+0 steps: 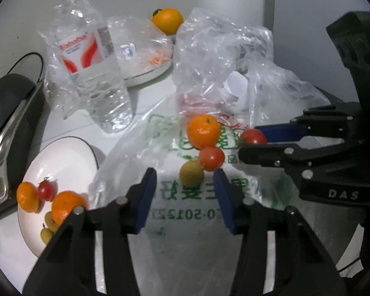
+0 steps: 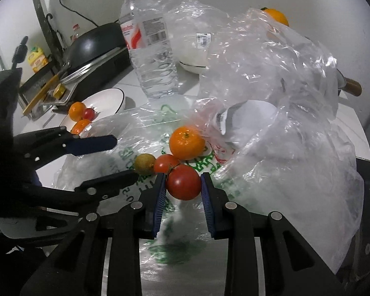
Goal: Organize fruits
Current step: 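Grasp another cherry tomato with the right gripper while the left gripper grasps a yellow fruit, then carry the tomato and yellow fruit onto the white plate and open both grippers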
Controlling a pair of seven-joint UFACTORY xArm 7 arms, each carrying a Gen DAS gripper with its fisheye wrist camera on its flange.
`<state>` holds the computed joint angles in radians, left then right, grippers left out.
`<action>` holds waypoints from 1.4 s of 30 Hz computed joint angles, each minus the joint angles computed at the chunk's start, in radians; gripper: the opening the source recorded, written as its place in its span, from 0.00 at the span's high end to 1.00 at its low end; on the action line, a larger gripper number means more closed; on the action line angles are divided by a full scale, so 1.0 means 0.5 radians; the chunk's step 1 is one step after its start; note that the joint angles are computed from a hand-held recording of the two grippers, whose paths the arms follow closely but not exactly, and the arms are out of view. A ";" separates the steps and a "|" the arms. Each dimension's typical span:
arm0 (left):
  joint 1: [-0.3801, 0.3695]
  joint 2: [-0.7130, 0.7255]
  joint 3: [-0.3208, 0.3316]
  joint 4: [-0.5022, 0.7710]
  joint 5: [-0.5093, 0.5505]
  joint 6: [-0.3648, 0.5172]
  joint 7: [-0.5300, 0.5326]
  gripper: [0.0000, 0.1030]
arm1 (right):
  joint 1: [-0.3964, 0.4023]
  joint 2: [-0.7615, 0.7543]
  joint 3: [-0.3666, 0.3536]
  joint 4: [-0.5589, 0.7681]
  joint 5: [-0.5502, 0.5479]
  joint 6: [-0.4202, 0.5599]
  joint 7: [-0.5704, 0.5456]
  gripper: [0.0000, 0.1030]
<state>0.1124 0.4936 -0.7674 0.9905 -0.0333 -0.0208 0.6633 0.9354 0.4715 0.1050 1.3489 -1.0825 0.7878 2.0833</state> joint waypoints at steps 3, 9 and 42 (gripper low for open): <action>-0.072 0.023 0.058 0.043 0.006 0.035 -0.003 0.57 | -0.001 -0.015 -0.004 -0.029 -0.020 -0.017 0.031 0.71; -0.201 0.049 0.156 0.108 -0.031 0.086 0.045 0.65 | -0.017 -0.037 0.000 -0.082 -0.068 -0.050 0.103 0.71; 0.707 0.011 -0.679 -0.213 -0.041 -0.016 0.228 0.75 | 0.112 0.108 -0.002 0.297 0.098 0.201 -0.200 0.71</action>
<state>0.4662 0.4989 -1.1068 0.8838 -0.0537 -0.0287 0.7772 0.9913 0.5254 0.1041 1.4973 -1.0334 0.8881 1.9834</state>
